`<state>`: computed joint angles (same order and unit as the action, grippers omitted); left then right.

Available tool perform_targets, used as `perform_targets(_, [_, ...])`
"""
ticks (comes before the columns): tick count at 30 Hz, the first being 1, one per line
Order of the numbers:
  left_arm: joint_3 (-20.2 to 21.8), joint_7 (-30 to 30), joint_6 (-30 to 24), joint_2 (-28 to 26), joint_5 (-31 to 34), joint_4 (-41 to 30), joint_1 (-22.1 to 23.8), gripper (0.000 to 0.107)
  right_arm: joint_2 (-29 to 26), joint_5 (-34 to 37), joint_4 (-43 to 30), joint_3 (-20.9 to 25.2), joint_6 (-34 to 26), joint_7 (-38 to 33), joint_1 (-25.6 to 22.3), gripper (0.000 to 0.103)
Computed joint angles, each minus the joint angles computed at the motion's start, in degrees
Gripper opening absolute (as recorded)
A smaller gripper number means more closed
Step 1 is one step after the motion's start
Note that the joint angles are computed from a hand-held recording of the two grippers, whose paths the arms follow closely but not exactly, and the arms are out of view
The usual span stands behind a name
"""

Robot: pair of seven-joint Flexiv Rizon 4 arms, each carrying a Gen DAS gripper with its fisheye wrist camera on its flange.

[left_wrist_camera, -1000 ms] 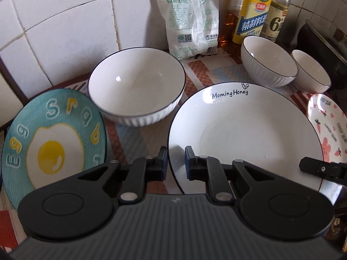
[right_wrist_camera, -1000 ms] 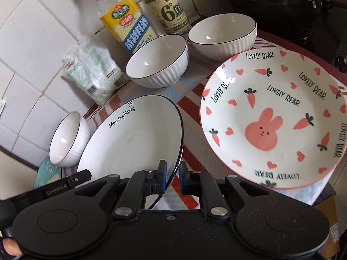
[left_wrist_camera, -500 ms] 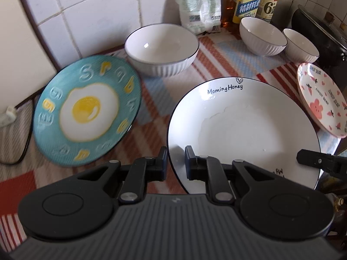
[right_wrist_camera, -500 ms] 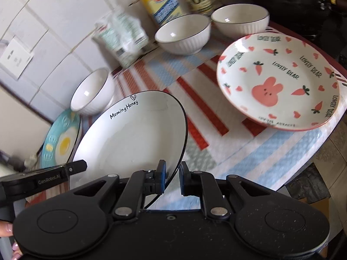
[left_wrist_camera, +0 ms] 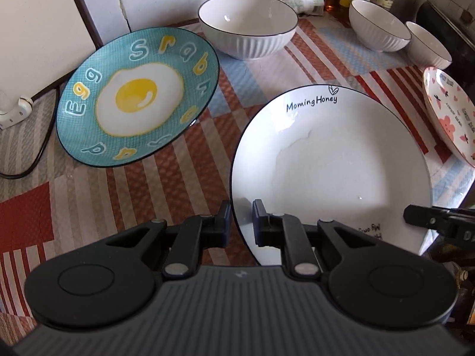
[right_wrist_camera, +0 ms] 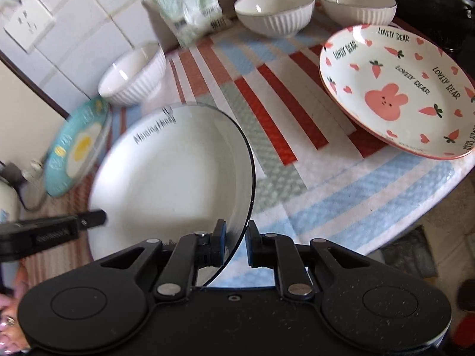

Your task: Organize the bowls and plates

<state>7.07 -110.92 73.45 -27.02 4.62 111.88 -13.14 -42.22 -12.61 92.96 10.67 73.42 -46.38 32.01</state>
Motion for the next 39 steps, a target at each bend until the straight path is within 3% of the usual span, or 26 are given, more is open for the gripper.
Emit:
perform_targets(2, [-1.39, 1.98, -1.73, 0.79, -1.32, 0.16, 1.44, 0.017, 0.29, 0.6, -0.55, 0.38, -1.9, 0.57, -0.22, 0.02])
perform_targets(4, [-3.16, 3.68, -2.71, 2.36, -4.08, 1.28, 3.56, 0.019, 1.3, -0.11, -0.88, -0.76, -4.66, 1.72, 0.56, 0.032])
perform_targets(7, [-4.6, 6.46, -4.31, 5.35, -6.74, 2.82, 5.51, 0.034, 3.27, -0.89, -0.62, -0.88, -6.94, 1.37, 0.27, 0.039])
perform_targets(15, [-6.88, 16.38, -10.08, 13.76, -10.59, 5.29, 7.61, 0.046, 9.57, -1.89, 0.59, -0.36, -14.82, -1.15, -0.7, 0.047])
perform_targets(19, [-7.42, 18.99, -11.42, 16.25, -10.48, 5.37, 6.74, 0.049, 13.71, -4.41, 3.87, -1.92, -15.46, 1.08, 0.1, 0.068])
perform_targets(26, [-9.9, 24.17, -9.94, 17.5, -14.22, 5.05, 4.67, 0.054, 20.06, -9.31, 9.02, -2.45, -17.31, 4.97, -0.66, 0.068])
perform_targets(33, [-10.09, 20.39, -7.84, 15.97, -10.21, 0.76, 0.69, 0.058, 24.93, -13.02, 13.52, -1.88, -15.64, 3.59, -3.71, 0.068])
perform_targets(39, [-8.48, 10.32, -6.91, 12.37, -1.87, -6.19, -3.95, 0.063, 25.53, -11.31, 15.29, -1.21, -8.44, -7.07, -8.8, 0.068])
